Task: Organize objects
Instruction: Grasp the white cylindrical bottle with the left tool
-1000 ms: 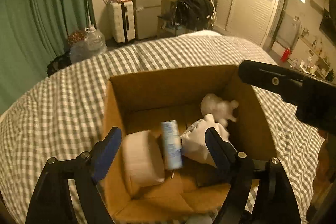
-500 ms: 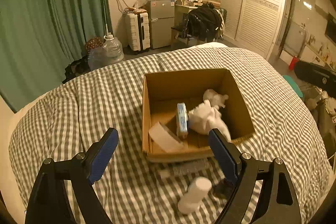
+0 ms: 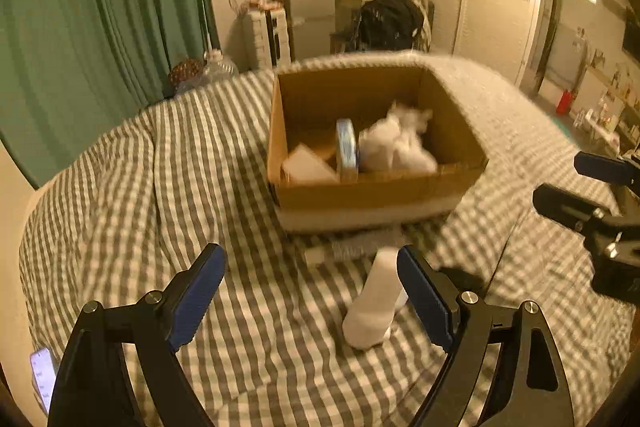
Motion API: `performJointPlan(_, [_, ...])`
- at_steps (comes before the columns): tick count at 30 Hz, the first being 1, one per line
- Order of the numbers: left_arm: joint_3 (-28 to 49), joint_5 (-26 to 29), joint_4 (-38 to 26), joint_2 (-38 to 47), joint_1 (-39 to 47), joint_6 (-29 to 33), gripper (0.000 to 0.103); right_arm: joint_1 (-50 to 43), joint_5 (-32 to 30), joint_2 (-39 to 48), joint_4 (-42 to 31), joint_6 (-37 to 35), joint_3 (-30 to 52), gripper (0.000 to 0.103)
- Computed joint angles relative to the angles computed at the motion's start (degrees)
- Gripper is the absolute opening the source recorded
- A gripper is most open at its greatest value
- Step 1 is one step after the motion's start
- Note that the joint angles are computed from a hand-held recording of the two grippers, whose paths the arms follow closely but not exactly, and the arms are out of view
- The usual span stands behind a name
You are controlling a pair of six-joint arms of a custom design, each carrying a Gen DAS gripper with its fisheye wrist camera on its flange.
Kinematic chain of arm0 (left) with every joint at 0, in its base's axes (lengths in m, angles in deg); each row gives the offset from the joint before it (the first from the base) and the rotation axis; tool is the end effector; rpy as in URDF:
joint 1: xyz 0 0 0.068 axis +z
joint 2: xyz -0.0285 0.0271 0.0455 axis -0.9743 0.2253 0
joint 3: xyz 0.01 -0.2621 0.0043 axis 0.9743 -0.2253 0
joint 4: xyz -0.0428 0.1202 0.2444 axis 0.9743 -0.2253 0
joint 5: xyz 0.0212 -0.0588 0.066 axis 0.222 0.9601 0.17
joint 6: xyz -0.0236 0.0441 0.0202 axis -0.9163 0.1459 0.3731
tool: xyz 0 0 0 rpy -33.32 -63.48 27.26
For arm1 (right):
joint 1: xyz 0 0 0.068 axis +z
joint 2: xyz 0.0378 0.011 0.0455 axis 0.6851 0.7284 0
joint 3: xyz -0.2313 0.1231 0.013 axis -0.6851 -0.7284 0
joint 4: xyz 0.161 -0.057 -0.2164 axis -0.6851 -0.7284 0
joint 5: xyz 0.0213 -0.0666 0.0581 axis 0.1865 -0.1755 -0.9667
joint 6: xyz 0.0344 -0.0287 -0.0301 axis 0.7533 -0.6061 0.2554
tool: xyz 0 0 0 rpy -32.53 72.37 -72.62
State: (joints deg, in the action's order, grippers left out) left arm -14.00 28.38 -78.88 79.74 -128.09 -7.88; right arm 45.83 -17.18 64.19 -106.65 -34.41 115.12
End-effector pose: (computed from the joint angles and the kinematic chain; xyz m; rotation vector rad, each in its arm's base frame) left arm 0.1719 -0.1773 0.1432 -0.5625 2.3370 0.0905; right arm 0.2683 0.0251 0.2616 -1.0357 1.9705 0.0443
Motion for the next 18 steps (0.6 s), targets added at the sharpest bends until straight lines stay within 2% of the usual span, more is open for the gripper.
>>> performJointPlan(3, [-1.1, 3.3, 6.8, 5.4, 0.9, 1.4, 0.09, -0.4, 2.7, 4.0, 5.0, -1.1, -3.9, 0.08])
performJointPlan(9, [-2.4, 9.0, 21.1, 17.2, 1.5, 3.0, 0.09, -0.7, 5.3, 15.9, 11.2, -2.2, -5.0, 0.08])
performJointPlan(15, [-3.9, 15.2, 31.3, 22.5, 3.0, 6.0, 0.09, -1.0, 5.7, 23.6, 11.1, -2.0, -2.8, 0.08])
performJointPlan(18, [-4.2, 16.7, 34.0, 24.1, 3.7, 6.9, 0.09, -1.1, 5.2, 25.0, 10.3, -1.9, -1.7, 0.08])
